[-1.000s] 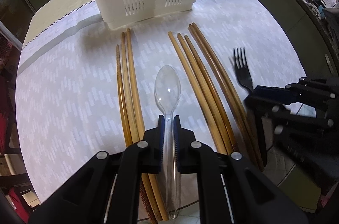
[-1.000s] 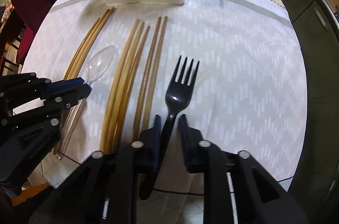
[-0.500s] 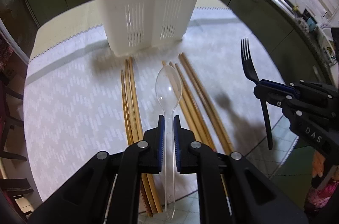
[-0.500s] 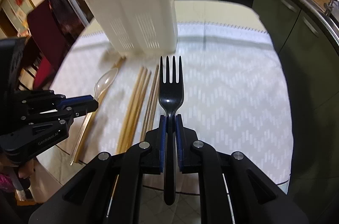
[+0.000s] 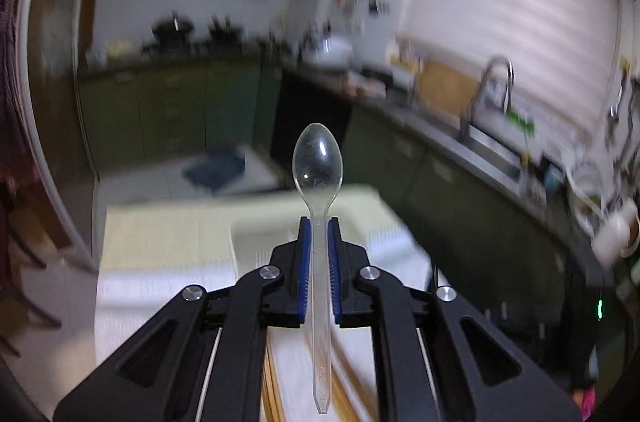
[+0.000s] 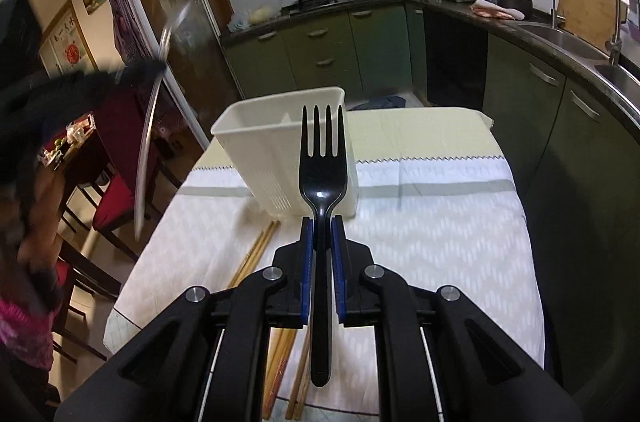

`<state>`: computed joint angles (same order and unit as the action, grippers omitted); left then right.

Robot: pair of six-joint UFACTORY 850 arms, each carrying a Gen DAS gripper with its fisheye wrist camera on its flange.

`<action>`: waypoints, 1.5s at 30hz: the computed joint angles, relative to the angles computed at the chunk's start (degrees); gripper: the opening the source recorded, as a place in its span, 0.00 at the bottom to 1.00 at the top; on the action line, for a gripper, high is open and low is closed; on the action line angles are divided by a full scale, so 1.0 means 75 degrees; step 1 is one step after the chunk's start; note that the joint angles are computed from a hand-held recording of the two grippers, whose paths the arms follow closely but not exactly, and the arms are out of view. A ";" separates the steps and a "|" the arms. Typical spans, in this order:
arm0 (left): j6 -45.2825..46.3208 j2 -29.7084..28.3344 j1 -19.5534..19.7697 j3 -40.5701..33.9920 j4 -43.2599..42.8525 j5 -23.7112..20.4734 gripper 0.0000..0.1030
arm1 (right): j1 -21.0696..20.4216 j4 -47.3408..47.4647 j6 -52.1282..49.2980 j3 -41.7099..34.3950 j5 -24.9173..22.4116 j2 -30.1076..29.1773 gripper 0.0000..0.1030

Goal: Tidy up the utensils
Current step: 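Lift the spoon over the white caddy and open the left tool while the right tool carries the fork, then lower the black fork into the white caddy and open the right tool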

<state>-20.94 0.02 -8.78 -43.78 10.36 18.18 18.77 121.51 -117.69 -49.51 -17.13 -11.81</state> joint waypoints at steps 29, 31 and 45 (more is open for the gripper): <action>0.3176 -0.2400 -0.0243 -0.0679 -0.3043 0.2699 0.28 | 0.0245 0.2899 -0.2675 -0.0986 -0.0440 -0.0562 0.09; 0.3198 -0.2284 -0.0230 -0.0494 -0.3044 0.2774 0.32 | 0.0320 0.3200 -0.2918 -0.1180 -0.0483 -0.0658 0.09; 0.2800 -0.0367 0.0184 0.1387 -0.2945 0.2433 0.47 | 0.0713 0.6660 -0.6075 -0.3548 -0.1010 -0.2497 0.10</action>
<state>0.06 -2.72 -7.40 -33.37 -11.73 36.42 24.11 171.46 -163.25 -76.12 -24.71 -30.54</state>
